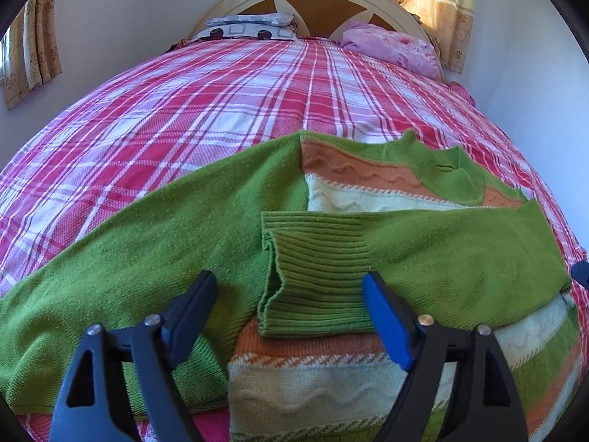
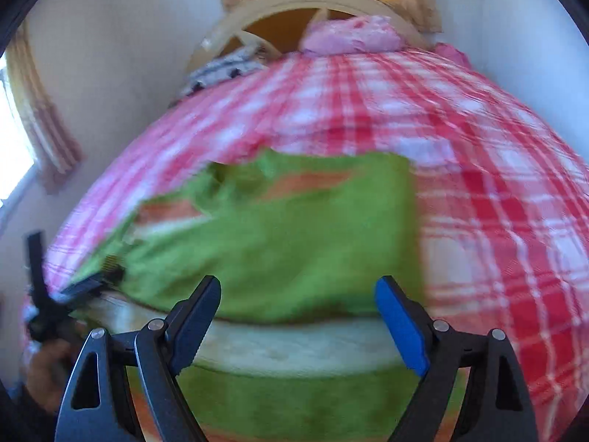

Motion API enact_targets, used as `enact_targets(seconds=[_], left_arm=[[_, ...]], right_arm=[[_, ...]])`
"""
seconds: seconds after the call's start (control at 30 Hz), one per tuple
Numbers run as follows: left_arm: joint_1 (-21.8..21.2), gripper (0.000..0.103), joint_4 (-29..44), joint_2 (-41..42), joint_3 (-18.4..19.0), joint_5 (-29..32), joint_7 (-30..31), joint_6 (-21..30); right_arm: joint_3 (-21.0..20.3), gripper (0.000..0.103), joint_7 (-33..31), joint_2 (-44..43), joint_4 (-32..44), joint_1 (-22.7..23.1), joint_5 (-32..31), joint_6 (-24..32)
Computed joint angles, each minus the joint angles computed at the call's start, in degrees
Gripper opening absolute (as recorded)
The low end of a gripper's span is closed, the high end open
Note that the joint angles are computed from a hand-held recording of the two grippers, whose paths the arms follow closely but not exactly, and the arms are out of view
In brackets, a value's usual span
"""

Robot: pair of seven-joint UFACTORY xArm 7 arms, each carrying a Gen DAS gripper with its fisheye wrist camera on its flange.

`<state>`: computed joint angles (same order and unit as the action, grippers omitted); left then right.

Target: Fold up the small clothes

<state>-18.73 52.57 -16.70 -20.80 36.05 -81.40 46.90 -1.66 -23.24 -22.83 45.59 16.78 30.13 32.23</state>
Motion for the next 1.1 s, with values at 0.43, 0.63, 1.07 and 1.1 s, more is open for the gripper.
enact_targets(seconds=[0.43, 0.63, 1.07, 1.1], left_arm=[[0.14, 0.094, 0.07, 0.03, -0.25, -0.44, -0.04, 0.69], [-0.35, 0.097, 0.55, 0.45, -0.01, -0.33, 0.16, 1.76], [0.38, 0.097, -6.67, -9.26, -1.96, -4.36, -4.91, 0.74], [0.32, 0.097, -7.05, -9.97, -2.3, -5.04, -4.5, 1.25]], right_arm=[[3.31, 0.087, 2.11, -0.19, -6.03, 4.4, -3.12, -3.55], [6.05, 0.09, 5.06, -1.97, -8.62, 3.64, -9.63, -5.78], [1.44, 0.091, 2.56, -3.31, -10.39, 7.83, -6.25, -7.98], [1.6, 0.091, 2.56, -3.22, -10.33, 7.77, -6.11, -8.04]])
